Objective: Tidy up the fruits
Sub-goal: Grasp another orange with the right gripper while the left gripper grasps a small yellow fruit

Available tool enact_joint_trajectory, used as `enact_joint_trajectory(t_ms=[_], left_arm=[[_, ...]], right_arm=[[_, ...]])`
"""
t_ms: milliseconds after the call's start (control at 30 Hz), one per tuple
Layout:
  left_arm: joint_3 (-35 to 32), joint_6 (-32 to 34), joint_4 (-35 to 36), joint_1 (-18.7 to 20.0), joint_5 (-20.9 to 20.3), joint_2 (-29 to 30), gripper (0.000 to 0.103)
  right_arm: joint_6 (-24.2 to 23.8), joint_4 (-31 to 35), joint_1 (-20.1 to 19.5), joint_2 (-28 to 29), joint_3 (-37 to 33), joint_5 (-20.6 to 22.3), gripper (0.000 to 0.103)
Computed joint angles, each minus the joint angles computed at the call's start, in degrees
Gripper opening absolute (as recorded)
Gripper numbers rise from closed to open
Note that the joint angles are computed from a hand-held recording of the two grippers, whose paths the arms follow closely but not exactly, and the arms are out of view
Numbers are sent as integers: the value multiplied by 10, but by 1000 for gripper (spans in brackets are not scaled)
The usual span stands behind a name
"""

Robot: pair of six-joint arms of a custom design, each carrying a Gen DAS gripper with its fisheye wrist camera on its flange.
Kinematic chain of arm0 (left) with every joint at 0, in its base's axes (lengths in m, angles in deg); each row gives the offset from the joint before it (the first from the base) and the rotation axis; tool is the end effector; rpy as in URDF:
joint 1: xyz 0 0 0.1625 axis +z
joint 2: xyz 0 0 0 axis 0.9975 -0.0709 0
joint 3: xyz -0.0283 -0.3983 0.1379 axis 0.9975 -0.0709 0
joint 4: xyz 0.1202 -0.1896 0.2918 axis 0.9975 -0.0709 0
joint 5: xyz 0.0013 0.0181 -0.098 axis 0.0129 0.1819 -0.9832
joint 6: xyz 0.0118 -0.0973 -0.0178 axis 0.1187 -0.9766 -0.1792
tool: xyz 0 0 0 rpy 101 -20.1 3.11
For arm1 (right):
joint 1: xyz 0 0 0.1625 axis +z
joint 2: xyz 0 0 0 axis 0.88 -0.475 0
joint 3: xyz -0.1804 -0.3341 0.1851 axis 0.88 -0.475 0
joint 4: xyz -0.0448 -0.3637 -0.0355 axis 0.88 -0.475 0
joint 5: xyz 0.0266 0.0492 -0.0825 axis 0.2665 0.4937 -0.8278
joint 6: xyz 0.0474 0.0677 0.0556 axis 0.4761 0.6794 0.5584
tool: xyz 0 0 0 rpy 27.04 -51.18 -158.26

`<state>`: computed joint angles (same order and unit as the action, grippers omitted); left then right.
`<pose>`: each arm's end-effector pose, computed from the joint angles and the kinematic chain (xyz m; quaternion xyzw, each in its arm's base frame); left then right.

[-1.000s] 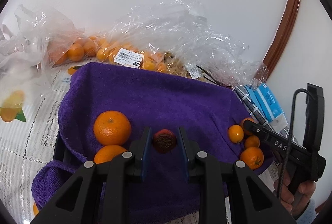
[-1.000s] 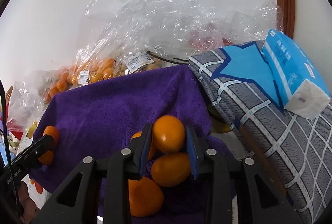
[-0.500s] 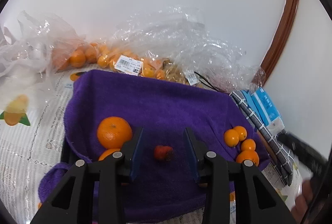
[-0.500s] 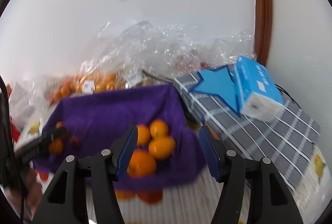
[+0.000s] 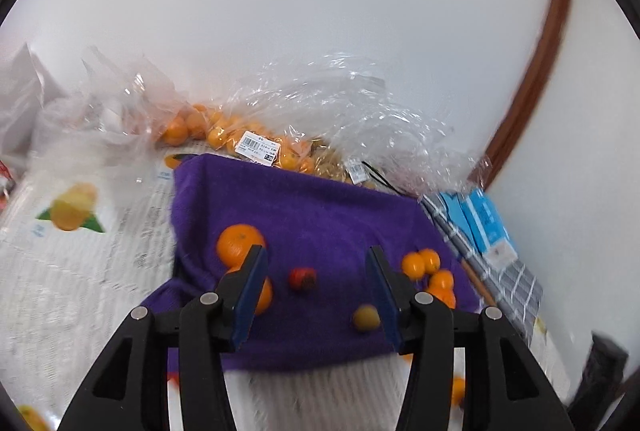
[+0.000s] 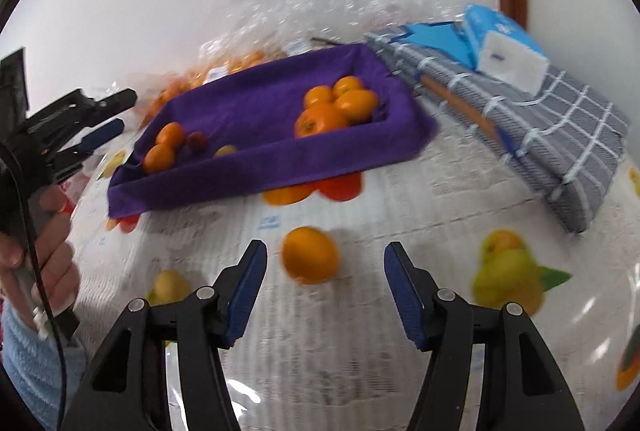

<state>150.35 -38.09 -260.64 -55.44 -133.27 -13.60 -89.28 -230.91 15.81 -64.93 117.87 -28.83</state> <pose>-0.3744 -0.4431 0.0197 0.2589 0.8970 -0.3409 0.1099 0.0257 -0.3164 0.3176 -0.0107 -0.8780 0.3670 0.3072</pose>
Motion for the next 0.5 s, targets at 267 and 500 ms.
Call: enact_joint_trajectory(t_ms=[267, 500], left_arm=[[96, -47, 86, -32, 19, -59, 51], [114, -48, 95, -49, -51, -41, 51]], right_arm=[[-4, -50, 33, 77, -14, -73, 35], [-25, -93, 3, 16, 36, -39, 35]])
